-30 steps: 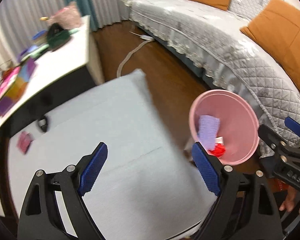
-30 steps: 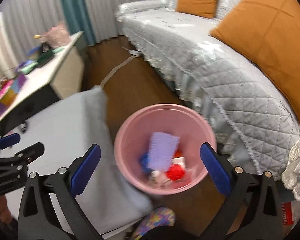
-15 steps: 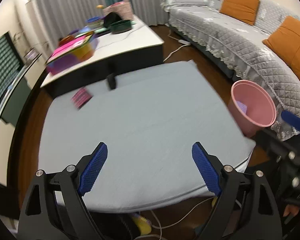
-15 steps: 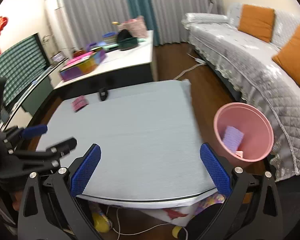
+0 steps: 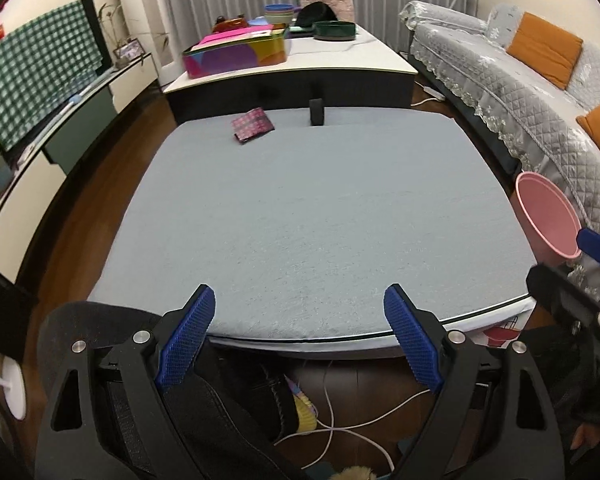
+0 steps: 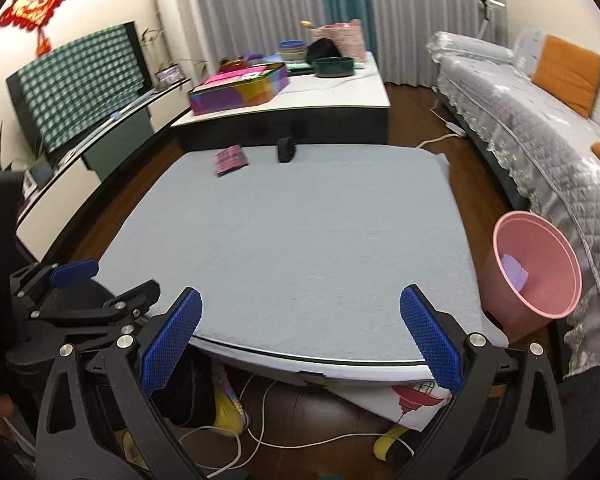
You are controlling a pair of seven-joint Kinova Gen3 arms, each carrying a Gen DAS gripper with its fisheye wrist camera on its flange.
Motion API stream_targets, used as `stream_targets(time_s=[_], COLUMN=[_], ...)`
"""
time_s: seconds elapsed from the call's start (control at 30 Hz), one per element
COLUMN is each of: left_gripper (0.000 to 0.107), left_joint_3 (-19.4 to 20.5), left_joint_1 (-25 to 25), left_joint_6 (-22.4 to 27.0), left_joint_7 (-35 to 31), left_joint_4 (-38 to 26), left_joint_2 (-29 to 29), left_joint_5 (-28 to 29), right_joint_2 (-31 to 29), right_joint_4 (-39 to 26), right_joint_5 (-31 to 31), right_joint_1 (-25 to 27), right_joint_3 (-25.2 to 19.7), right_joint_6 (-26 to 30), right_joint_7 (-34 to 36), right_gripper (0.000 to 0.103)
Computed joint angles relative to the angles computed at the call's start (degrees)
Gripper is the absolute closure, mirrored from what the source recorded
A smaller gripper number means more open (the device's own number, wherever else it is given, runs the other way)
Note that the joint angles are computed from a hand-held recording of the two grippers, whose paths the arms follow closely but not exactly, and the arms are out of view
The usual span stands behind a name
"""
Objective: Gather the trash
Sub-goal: 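Move both tools back over the table toward the card and black band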
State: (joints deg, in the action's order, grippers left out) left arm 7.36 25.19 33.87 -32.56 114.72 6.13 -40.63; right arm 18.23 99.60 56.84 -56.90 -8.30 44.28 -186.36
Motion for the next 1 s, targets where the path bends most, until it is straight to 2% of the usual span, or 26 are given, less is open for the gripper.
stream_targets(time_s=[0.13, 0.33, 0.47, 0.6, 0.73, 0.83, 0.9, 1.0], left_gripper=[0.024, 0.024, 0.024, 0.024, 0.024, 0.024, 0.024, 0.024], left_joint_3=[-0.20, -0.30, -1.14, -6.02, -3.51, -3.17, -5.53, -6.52], left_joint_1=[-0.38, -1.70, -3.74, -3.18, -10.63, -14.88, -14.37, -15.66], left_joint_6=[-1.26, -2.73, -3.59, -2.92, 0.44, 2.38, 3.85, 4.24], left_joint_7=[0.66, -1.93, -8.18, -16.05, -25.37, -32.25, -34.11, -36.22], left_joint_4=[0.98, 1.02, -0.59, -4.51, -12.99, -20.96, -26.27, -34.23], left_joint_2=[-0.71, -0.28, 1.30, 3.80, 8.81, 14.59, 18.57, 24.97], left_joint_5=[-0.38, 1.28, 6.12, 11.92, 18.81, 24.11, 24.89, 24.68], right_joint_2=[0.37, 0.95, 2.43, 4.34, 8.03, 12.36, 15.79, 21.37], right_joint_4=[-1.03, -2.18, -4.54, -7.86, -13.79, -20.96, -26.26, -34.23], right_joint_5=[0.46, -0.52, -3.18, -4.94, -9.75, -12.16, -13.55, -17.85], right_joint_1=[-0.69, -0.09, 1.61, 3.00, 4.18, 10.35, 14.05, 15.74], right_joint_3=[-0.15, 0.09, 0.71, 2.45, 6.01, 1.36, -1.11, 1.06], right_joint_6=[1.07, 1.21, 0.72, 0.01, -1.31, 0.68, 1.47, 0.11], right_joint_7=[0.72, 2.30, 6.41, 11.08, 19.77, 26.76, 31.42, 38.41], right_gripper=[0.005, 0.005, 0.005, 0.005, 0.005, 0.005, 0.005, 0.005])
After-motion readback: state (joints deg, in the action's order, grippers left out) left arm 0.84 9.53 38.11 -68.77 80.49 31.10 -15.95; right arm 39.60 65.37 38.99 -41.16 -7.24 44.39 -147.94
